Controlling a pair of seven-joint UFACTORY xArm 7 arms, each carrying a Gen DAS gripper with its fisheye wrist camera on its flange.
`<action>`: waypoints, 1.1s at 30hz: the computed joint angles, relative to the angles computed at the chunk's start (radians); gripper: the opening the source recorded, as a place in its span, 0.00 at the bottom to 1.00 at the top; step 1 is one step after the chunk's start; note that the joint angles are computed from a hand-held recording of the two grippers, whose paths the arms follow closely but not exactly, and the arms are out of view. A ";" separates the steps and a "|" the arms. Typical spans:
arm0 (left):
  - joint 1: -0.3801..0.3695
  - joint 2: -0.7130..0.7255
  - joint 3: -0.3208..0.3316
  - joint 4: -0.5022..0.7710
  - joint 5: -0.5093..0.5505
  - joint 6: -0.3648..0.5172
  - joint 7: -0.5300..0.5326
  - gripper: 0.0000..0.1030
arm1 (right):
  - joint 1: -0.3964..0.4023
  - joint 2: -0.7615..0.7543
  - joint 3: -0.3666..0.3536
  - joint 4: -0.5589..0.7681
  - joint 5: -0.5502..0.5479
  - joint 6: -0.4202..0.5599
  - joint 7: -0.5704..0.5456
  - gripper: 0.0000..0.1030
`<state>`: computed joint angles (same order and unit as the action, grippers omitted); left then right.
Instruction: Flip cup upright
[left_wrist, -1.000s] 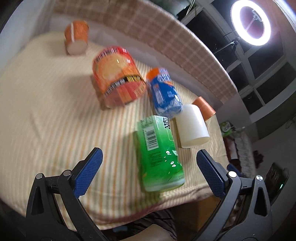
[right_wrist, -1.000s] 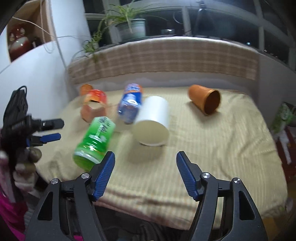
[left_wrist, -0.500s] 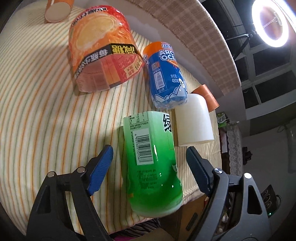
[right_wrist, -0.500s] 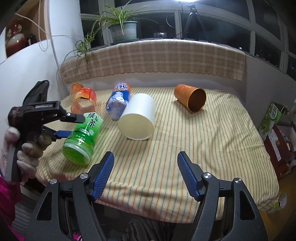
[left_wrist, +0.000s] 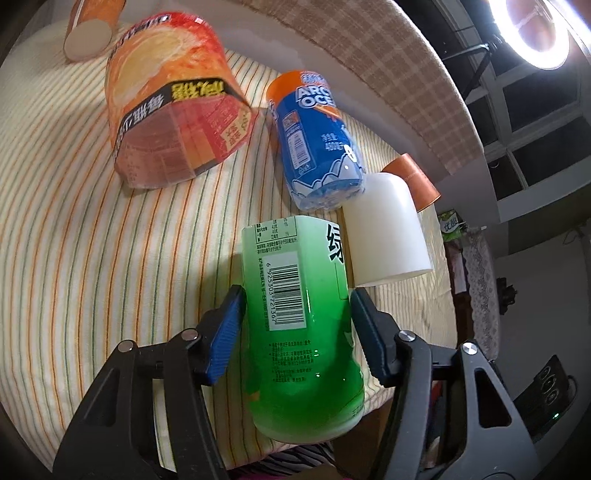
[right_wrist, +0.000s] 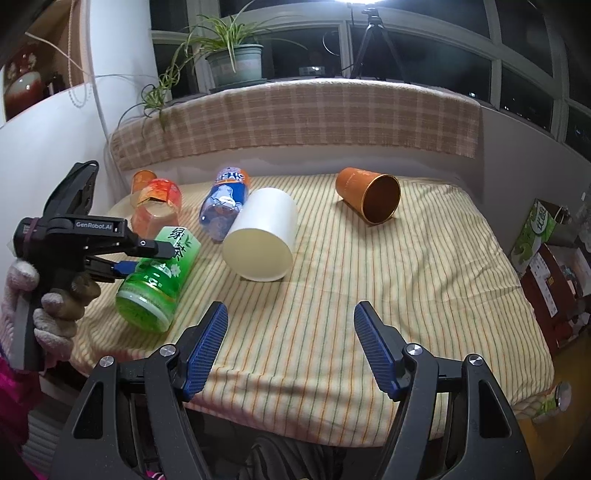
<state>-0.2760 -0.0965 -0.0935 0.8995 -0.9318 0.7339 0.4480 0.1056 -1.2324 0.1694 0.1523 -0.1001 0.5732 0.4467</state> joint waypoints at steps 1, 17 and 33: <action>-0.002 -0.003 -0.003 -0.002 0.005 -0.008 0.002 0.58 | -0.001 0.000 0.000 0.000 0.000 0.000 0.002 0.68; -0.134 -0.209 -0.018 -0.183 0.143 -0.342 0.014 0.57 | -0.003 0.013 0.006 -0.001 -0.002 -0.006 0.023 0.68; -0.265 -0.246 0.027 -0.277 0.383 -0.558 -0.115 0.57 | -0.018 -0.008 0.017 -0.004 -0.015 0.013 0.055 0.68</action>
